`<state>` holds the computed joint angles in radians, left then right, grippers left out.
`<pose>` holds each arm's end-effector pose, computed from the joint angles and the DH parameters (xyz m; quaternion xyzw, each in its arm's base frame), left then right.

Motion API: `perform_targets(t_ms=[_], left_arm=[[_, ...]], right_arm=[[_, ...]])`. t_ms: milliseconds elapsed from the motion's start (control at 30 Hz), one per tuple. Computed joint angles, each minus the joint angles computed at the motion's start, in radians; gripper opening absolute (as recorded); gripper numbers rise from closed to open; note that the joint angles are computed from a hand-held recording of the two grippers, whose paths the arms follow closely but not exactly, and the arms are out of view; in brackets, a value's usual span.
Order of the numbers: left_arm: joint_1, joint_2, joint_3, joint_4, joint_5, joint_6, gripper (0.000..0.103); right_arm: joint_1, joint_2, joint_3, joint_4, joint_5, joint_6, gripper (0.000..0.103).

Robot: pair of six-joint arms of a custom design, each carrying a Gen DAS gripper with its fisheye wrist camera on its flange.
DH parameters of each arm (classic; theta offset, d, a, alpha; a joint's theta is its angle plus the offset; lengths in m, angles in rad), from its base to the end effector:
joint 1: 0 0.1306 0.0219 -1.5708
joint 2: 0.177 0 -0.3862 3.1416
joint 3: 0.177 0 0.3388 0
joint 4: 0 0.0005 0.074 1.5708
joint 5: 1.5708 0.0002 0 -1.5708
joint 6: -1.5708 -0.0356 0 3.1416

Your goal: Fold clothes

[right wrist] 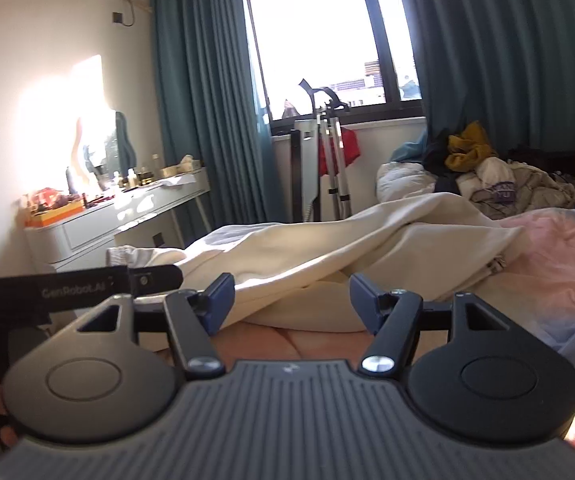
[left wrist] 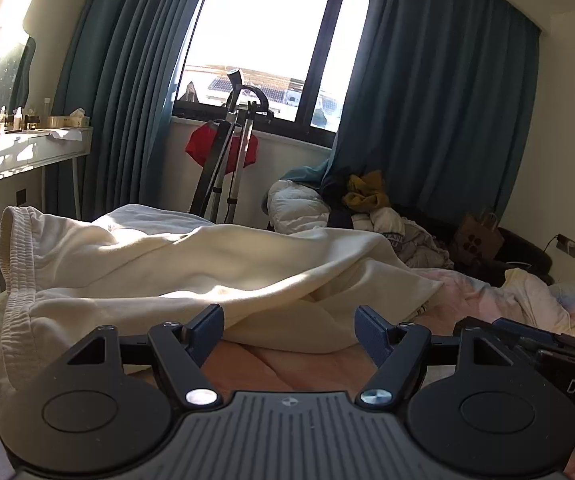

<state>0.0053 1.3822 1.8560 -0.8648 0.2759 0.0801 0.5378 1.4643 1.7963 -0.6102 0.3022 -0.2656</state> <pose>0.4190 -0.0080 0.6299 0.0413 0.8256 -0.1348 0.5463 0.4121 0.2329 0.5964 -0.0173 0.7942 0.1222 0.5950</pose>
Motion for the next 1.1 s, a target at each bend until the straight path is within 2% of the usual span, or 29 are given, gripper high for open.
perform_targets(t_ms=[133,233,733,900,1100], left_arm=[[-0.039,-0.001,-0.052,0.028,-0.044,-0.013,0.074],[-0.032,0.017,-0.060,0.037,-0.053,-0.035,0.074],[0.000,0.073,-0.035,0.009,-0.062,-0.046,0.076],[-0.035,0.135,0.031,0.011,-0.079,-0.117,0.084],[-0.099,0.315,0.236,0.007,-0.120,-0.182,0.085]], right_arm=[[-0.026,-0.039,-0.093,0.058,0.043,0.019,0.066],[-0.051,-0.071,-0.167,0.101,0.033,0.005,0.066],[-0.069,-0.041,-0.156,0.052,0.031,-0.016,0.066],[-0.069,-0.040,-0.151,0.047,0.056,-0.024,0.066],[-0.093,-0.046,-0.154,0.024,0.024,-0.088,0.066]])
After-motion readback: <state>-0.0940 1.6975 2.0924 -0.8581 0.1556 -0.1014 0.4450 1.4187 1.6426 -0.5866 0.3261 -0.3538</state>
